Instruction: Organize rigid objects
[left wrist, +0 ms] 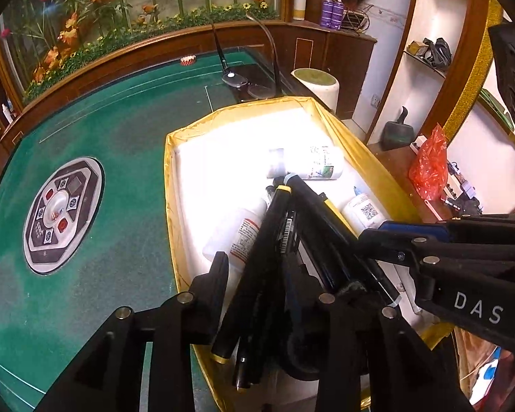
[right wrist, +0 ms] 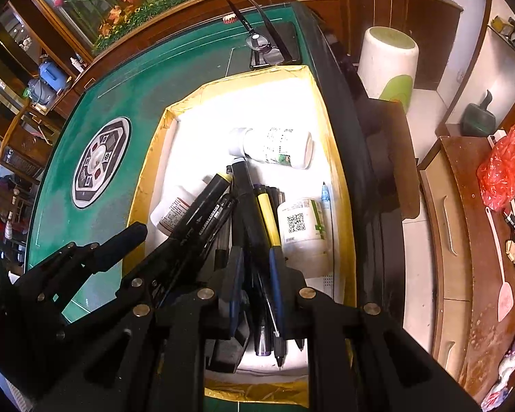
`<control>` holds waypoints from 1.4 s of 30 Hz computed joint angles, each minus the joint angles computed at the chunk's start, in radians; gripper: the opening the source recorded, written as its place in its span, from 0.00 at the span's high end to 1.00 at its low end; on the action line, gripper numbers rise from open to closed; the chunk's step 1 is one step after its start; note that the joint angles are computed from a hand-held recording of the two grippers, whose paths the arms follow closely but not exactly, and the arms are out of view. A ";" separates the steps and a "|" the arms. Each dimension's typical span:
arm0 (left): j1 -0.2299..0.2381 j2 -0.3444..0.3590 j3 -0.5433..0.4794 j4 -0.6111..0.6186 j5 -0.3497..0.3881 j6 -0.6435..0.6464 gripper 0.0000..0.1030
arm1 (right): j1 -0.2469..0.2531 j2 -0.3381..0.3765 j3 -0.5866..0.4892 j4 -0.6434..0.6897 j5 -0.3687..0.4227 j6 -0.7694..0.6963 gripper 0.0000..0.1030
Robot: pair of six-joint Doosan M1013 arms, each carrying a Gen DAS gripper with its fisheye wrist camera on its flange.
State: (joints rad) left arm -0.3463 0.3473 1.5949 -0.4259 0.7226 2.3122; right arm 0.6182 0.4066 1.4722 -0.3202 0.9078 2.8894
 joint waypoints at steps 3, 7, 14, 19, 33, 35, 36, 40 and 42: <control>0.002 -0.008 0.009 -0.013 -0.008 0.018 0.63 | 0.005 -0.004 0.002 -0.012 0.003 0.019 0.85; 0.005 -0.018 0.019 -0.024 -0.019 0.035 0.62 | 0.014 -0.006 0.001 -0.028 0.009 0.041 0.83; 0.017 -0.038 0.040 -0.046 -0.041 0.069 0.58 | 0.025 -0.004 -0.007 -0.045 0.014 0.062 0.79; 0.027 -0.047 0.050 -0.060 -0.051 0.086 0.52 | 0.037 -0.002 -0.012 -0.060 0.020 0.079 0.75; 0.096 -0.093 0.084 -0.196 -0.048 0.253 0.06 | 0.102 -0.004 -0.025 -0.200 0.098 0.131 0.50; 0.112 -0.101 0.087 -0.204 -0.042 0.274 0.04 | 0.124 -0.014 -0.012 -0.265 0.108 0.162 0.47; 0.119 -0.104 0.084 -0.196 -0.030 0.281 0.04 | 0.135 -0.017 -0.008 -0.291 0.117 0.169 0.45; 0.128 -0.118 0.081 -0.132 -0.059 0.243 0.02 | 0.154 -0.020 -0.003 -0.325 0.142 0.188 0.38; 0.122 -0.130 0.090 -0.085 -0.106 0.210 0.01 | 0.154 -0.025 0.004 -0.324 0.129 0.192 0.38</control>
State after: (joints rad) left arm -0.2239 0.2170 1.6850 -0.5106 0.6165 2.5217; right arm 0.7717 0.3816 1.4762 -0.6441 1.0368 3.0816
